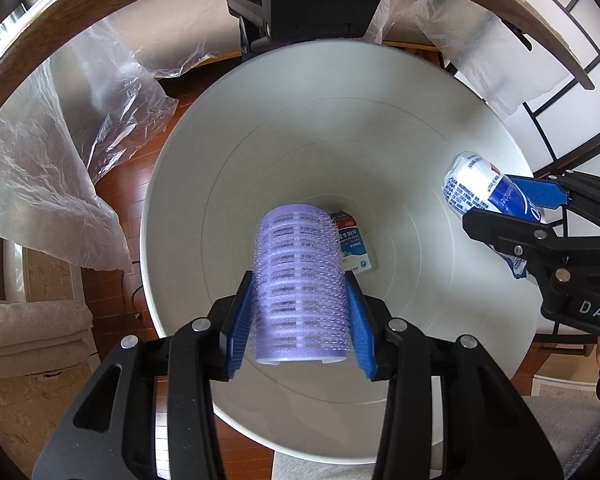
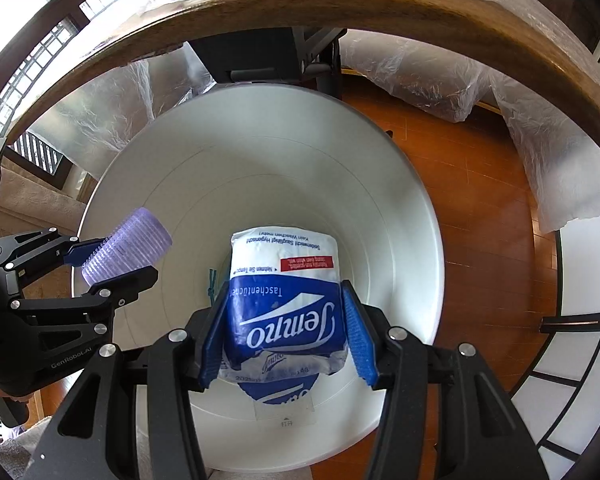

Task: Collect trash
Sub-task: 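Open both tools to drop the roller and tissue pack into the bin, then raise both open tools from the bin back toward the table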

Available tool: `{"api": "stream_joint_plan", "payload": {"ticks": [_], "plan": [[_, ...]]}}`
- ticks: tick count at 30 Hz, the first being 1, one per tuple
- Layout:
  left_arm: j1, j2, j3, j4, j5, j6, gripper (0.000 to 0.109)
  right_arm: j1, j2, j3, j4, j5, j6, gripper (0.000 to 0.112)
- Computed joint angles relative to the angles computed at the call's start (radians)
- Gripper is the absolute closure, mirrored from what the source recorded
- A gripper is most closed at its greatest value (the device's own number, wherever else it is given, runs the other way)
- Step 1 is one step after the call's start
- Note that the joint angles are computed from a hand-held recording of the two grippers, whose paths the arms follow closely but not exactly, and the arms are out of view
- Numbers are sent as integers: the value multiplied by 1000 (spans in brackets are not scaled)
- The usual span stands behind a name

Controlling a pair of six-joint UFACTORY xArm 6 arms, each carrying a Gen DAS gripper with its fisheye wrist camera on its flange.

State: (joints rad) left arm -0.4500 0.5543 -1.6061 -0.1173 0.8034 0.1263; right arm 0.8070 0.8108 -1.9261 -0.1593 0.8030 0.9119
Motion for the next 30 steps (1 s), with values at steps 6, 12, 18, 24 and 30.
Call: {"api": "stream_joint_plan", "payload": {"ticks": [6,12,18,24,30], "plan": [[3,6,-4,21,-16,-3,34,-1,-12,19,-9,-3,28,53],[5,-53,66,17,-90,13,27,-3,-131,180,-103,-86,177,31],[6,-184,178,15,-197,-15,23,12,-301,301,-360,-94,390,21],[10,-295,240,307,-456,-273,7,32,-407,282,-723,-30,542,13],[31,-205,70,248,-423,-276,7,-13,-356,160,-758,-64,492,13]]}}
